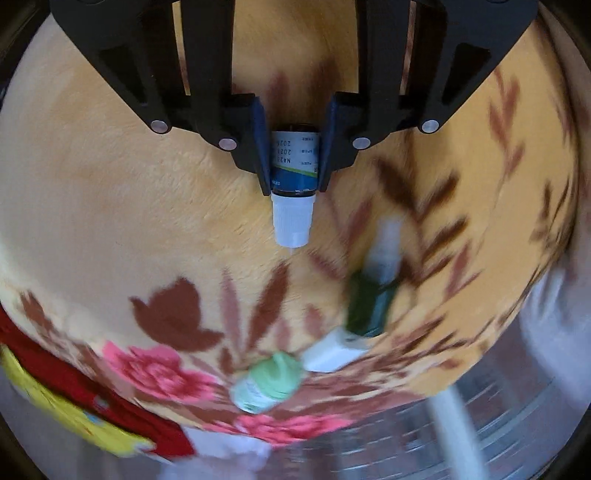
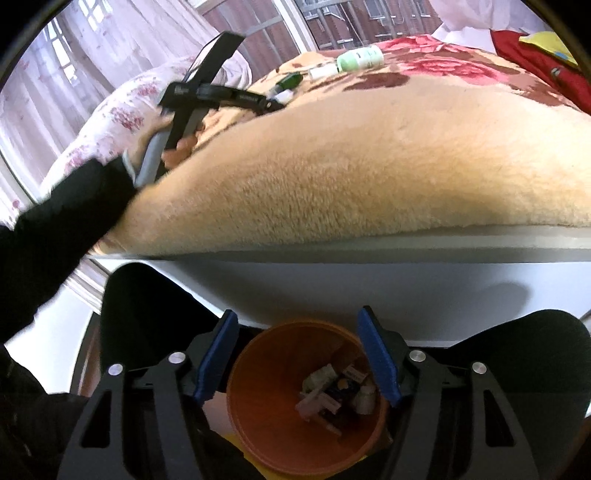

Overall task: Collect trash
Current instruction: 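Grasp the blue-labeled nasal spray bottle with the left tool, then grasp the green-capped pump bottle with the right tool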

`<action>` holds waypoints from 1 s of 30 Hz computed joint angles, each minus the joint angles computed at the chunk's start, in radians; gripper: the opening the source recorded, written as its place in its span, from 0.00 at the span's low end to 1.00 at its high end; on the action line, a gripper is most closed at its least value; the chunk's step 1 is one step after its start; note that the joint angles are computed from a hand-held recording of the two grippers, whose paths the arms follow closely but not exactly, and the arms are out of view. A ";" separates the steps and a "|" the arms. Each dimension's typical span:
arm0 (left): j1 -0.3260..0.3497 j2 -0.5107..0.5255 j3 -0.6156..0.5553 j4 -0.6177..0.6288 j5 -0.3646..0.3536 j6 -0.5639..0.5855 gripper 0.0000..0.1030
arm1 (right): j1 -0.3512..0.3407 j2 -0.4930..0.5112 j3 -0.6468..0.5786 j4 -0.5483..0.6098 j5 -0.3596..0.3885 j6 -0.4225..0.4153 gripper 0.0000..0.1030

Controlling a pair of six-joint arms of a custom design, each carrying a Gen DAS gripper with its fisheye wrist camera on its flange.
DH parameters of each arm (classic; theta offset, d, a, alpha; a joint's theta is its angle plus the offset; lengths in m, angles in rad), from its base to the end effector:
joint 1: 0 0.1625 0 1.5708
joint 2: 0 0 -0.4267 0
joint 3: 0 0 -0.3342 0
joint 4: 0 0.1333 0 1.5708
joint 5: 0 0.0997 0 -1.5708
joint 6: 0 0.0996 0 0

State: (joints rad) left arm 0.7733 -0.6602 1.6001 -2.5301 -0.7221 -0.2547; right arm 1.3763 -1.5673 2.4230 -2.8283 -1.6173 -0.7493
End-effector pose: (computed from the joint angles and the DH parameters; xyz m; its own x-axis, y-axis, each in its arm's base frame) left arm -0.3092 -0.5925 0.0904 -0.6371 0.2719 -0.7212 0.5734 0.7924 -0.2078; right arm 0.0583 -0.3695 0.2843 -0.8362 -0.4606 0.2977 -0.5349 0.8048 -0.2572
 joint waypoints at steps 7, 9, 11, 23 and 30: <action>-0.033 -0.142 0.168 0.113 0.145 -0.503 0.23 | 0.072 -0.054 -0.174 0.206 0.085 -0.047 0.74; -0.014 -0.167 0.166 0.192 0.146 -0.608 0.23 | 0.151 0.002 -0.277 0.216 0.051 -0.115 0.80; 0.007 -0.181 0.184 0.138 0.114 -0.615 0.23 | 0.217 0.089 -0.364 0.177 -0.016 -0.167 0.81; -0.005 -0.154 0.215 0.035 0.149 -0.526 0.23 | 0.358 0.881 -1.211 0.003 -0.485 -0.917 0.79; 0.005 -0.151 0.233 -0.055 0.133 -0.480 0.22 | 0.359 1.068 -1.563 0.329 -0.506 -1.047 0.78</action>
State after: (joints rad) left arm 0.7783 -0.8109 1.8331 -2.5853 -0.5889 -0.7350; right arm 1.7353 -0.4997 0.8603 -2.4988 -2.1231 -1.7963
